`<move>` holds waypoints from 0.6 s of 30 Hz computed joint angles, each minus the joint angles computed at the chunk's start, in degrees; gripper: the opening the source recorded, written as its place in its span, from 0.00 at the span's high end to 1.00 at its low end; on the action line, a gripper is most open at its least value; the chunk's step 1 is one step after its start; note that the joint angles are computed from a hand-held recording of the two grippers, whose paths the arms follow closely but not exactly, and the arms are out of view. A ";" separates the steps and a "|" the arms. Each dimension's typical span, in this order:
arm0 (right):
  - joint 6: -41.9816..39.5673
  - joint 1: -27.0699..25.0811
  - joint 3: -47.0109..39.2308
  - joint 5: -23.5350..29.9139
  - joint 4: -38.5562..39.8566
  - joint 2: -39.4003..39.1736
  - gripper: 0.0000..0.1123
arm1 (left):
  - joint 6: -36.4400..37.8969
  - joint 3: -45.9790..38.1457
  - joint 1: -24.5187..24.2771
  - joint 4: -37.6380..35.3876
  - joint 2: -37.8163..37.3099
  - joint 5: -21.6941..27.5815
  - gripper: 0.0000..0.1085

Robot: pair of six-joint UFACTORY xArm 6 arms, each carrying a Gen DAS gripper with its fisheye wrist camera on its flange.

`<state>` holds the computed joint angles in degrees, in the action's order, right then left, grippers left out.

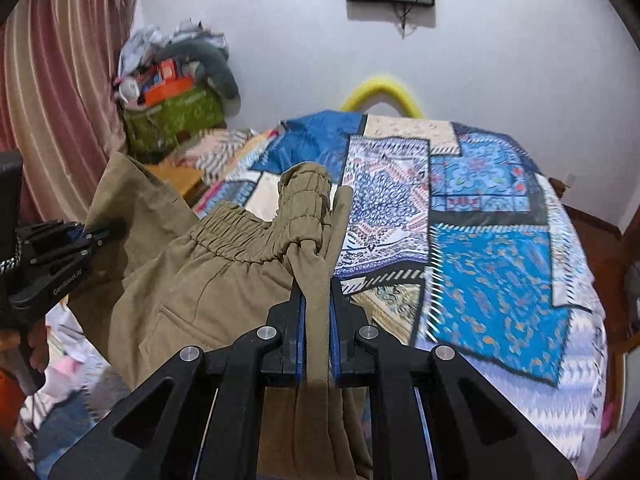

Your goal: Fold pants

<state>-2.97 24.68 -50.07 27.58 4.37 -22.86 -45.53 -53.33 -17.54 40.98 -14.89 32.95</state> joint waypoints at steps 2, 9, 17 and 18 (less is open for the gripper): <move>-0.36 -0.04 -1.02 -1.44 0.48 3.82 0.92 | -0.78 -0.39 1.53 1.42 3.43 -2.05 0.91; -2.17 -0.89 -3.74 0.69 3.18 11.67 0.91 | 5.22 -0.12 4.55 -2.18 12.43 -4.13 0.86; 8.19 -1.29 0.20 3.74 -6.30 6.66 0.64 | 9.85 5.65 3.60 -8.08 5.38 -0.69 0.48; 8.57 -1.33 1.00 3.47 -6.51 5.30 0.64 | 10.63 6.44 3.03 -9.03 3.35 -0.28 0.47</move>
<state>5.59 23.35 -49.07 31.05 -2.14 -17.56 -34.91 -46.89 -14.51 31.95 -11.54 32.67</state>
